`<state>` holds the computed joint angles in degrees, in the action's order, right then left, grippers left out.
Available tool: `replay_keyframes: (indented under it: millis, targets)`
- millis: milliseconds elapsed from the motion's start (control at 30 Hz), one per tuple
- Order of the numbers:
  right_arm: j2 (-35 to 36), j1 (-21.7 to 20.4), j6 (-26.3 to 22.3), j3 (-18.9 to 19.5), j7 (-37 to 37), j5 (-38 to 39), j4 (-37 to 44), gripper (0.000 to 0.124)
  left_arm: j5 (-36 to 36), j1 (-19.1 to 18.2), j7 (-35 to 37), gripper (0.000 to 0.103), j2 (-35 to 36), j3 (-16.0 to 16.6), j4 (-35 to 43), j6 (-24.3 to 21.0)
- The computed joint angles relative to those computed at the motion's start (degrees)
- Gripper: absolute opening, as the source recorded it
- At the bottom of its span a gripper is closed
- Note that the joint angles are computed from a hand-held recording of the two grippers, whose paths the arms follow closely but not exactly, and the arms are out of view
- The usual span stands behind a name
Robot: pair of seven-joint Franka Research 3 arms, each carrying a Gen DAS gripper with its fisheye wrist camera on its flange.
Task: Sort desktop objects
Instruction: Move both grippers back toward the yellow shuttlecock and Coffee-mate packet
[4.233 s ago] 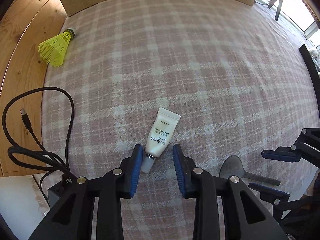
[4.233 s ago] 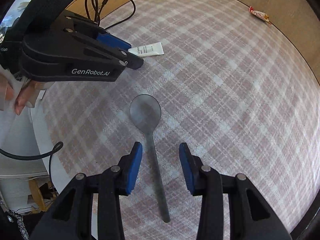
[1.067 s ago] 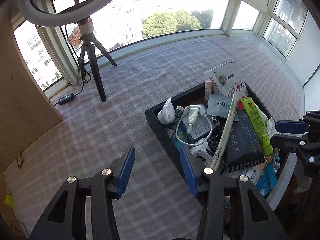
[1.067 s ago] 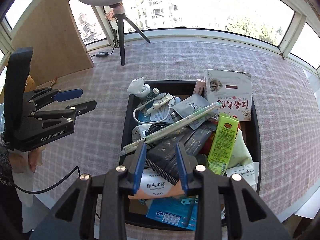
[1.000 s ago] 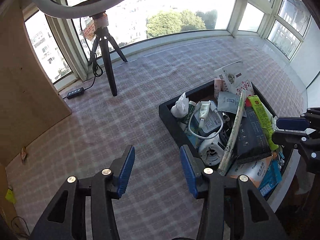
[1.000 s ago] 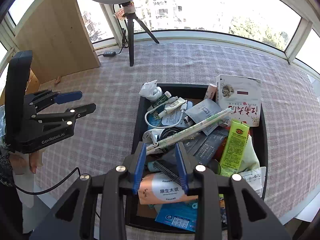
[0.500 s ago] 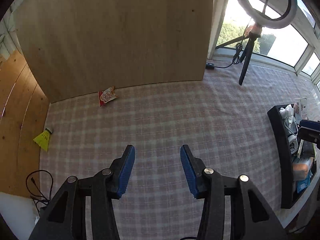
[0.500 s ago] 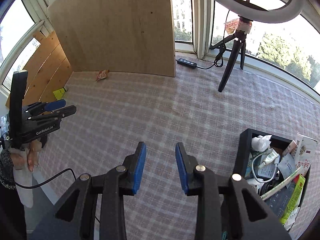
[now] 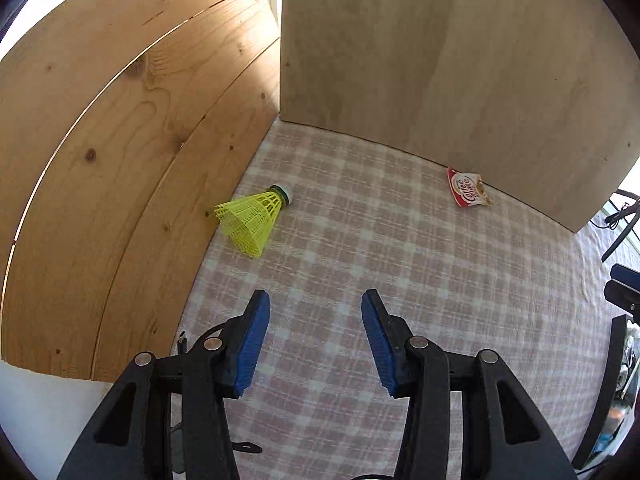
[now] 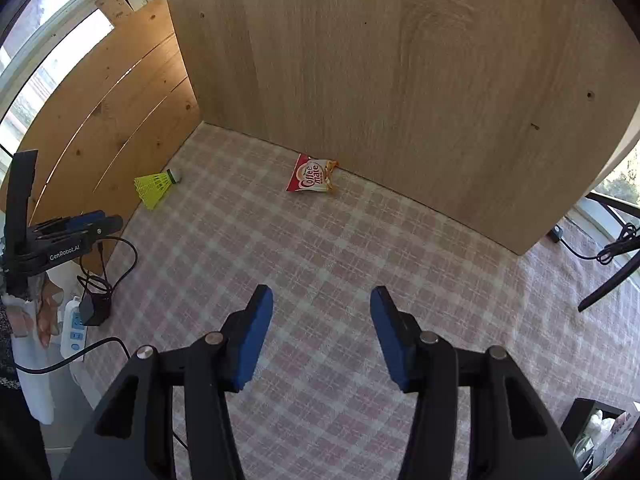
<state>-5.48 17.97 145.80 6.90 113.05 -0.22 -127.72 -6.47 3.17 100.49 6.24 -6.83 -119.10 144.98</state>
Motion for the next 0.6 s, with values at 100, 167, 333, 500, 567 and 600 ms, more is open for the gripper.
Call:
replay_keyframes:
  millis: [100, 167, 333, 500, 567, 600]
  targets:
    - [8.16, 0.57, -0.65, -0.21, -0.96, 0.31, 7.52, 0.055, -0.47, 1.05, 0.01, 0.046, 4.13, 0.41, 4.05, -1.22]
    - [13.46, 1.32, -1.9, -1.02, -0.26, 0.27, 12.6, 0.056, 0.07, 1.65, -0.27, 0.046, 6.66, 0.36, 6.5, -2.04]
    - [24.15, 3.07, -3.88, -3.28, 1.12, 1.66, 22.71, 0.056, -0.58, 3.6, -1.34, 0.046, 12.05, -0.23, 11.82, -3.65]
    - [29.45, 3.66, -4.7, -4.82, 1.78, 3.48, 28.36, 0.056, -0.71, 4.87, -2.0, 0.046, 15.44, -1.33, 15.19, -5.07]
    - [30.47, 3.44, -4.78, -4.84, 1.55, 4.65, 29.46, 0.056, -2.6, 5.69, -1.29, 0.046, 16.77, -2.36, 16.64, -5.97]
    - [30.93, 3.39, -4.87, -4.87, 1.45, 5.08, 29.96, 0.056, -2.88, 5.74, -1.14, 0.046, 17.29, -2.61, 17.13, -6.08]
